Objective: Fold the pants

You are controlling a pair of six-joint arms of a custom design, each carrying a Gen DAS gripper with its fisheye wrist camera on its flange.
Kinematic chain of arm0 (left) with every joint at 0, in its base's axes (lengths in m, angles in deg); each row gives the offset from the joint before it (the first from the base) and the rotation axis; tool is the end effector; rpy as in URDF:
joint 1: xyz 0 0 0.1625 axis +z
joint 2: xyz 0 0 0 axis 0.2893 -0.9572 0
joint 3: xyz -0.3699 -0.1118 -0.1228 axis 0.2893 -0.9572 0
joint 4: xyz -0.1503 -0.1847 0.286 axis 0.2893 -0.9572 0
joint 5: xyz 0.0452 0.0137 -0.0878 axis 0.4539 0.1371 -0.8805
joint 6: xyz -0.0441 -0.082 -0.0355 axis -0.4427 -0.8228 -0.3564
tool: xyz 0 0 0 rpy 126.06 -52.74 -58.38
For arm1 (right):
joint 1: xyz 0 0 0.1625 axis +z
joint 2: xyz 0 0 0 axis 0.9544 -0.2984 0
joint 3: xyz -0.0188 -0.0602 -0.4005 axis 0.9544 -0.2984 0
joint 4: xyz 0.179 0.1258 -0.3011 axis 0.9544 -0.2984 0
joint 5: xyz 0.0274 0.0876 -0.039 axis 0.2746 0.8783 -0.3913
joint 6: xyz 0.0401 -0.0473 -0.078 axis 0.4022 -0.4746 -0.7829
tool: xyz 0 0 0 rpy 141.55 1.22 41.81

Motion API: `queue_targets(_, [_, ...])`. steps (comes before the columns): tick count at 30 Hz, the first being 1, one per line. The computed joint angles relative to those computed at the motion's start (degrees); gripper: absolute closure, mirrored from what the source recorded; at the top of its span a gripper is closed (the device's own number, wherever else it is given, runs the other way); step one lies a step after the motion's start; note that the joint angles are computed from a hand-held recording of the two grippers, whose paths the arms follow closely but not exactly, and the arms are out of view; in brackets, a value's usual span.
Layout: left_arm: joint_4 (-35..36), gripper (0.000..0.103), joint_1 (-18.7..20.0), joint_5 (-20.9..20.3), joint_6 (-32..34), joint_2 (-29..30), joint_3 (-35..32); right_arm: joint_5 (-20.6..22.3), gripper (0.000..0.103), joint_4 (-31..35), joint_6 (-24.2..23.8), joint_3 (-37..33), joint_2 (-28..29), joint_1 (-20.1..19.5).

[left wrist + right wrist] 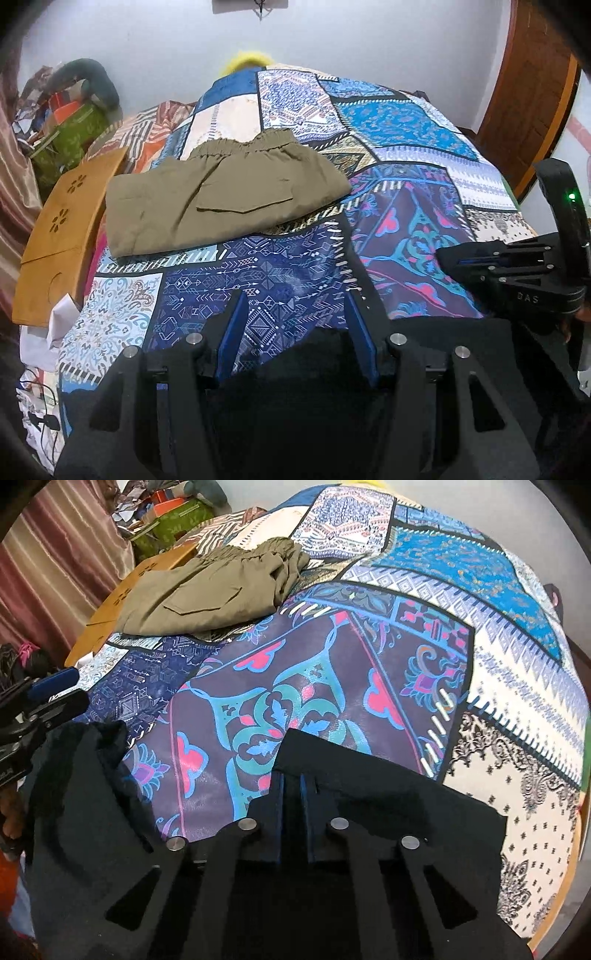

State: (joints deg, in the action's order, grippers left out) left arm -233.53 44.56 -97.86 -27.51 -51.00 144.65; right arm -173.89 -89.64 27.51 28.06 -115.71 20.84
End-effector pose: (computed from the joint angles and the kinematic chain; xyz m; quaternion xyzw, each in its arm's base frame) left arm -0.1764 -0.7375 0.1370 0.2531 0.8874 -0.2249 0.3128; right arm 0.1357 -0.7451 0.1577 0.2020 -0.9392 0.1273 0.2468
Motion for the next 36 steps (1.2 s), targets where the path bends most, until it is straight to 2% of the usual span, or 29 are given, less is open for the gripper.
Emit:
queue_targets(4, [-1.8,0.049,-1.9,0.8,1.0,-1.9,3.2,1.4,0.097,-5.6,-1.7,5.5,-3.8,0.7])
queue_targets(9, [-2.6,0.049,-4.6,1.4,1.2,-3.7,6.1,3.7,0.097,-12.9,-3.2,13.6,-11.4,1.7])
queue_targets(12, [-2.9,0.04,-6.3,0.5,0.0,-4.8,8.0,4.6,0.097,-15.8,-3.5,17.0,-15.3,1.9])
queue_targets(17, [-2.9,0.036,-9.5,-0.4,-1.7,-6.1,11.2,5.3,0.097,-22.2,-3.6,26.3,-24.0,0.9])
queue_targets(18, [-3.2,0.033,-10.3,-0.3,-1.7,-6.2,12.0,5.4,0.097,-23.3,-3.5,28.1,-25.3,0.6])
queue_targets(21, [-3.6,0.025,-12.4,-0.8,-2.5,-6.4,14.1,6.3,0.097,-25.7,-2.5,33.2,-29.5,-1.0])
queue_targets(28, [-0.8,0.025,-15.5,-2.2,-5.1,-4.9,16.8,8.2,0.097,-31.7,0.1,48.9,-40.6,-8.1])
queue_targets(32, [1.8,0.024,-15.7,-2.9,-7.3,-3.2,16.9,8.3,0.097,-35.6,0.5,55.1,-42.3,-12.3])
queue_targets(36, [6.6,0.025,-15.3,-2.7,-10.8,-1.4,16.7,10.4,0.096,-37.3,1.7,59.2,-41.5,-16.4])
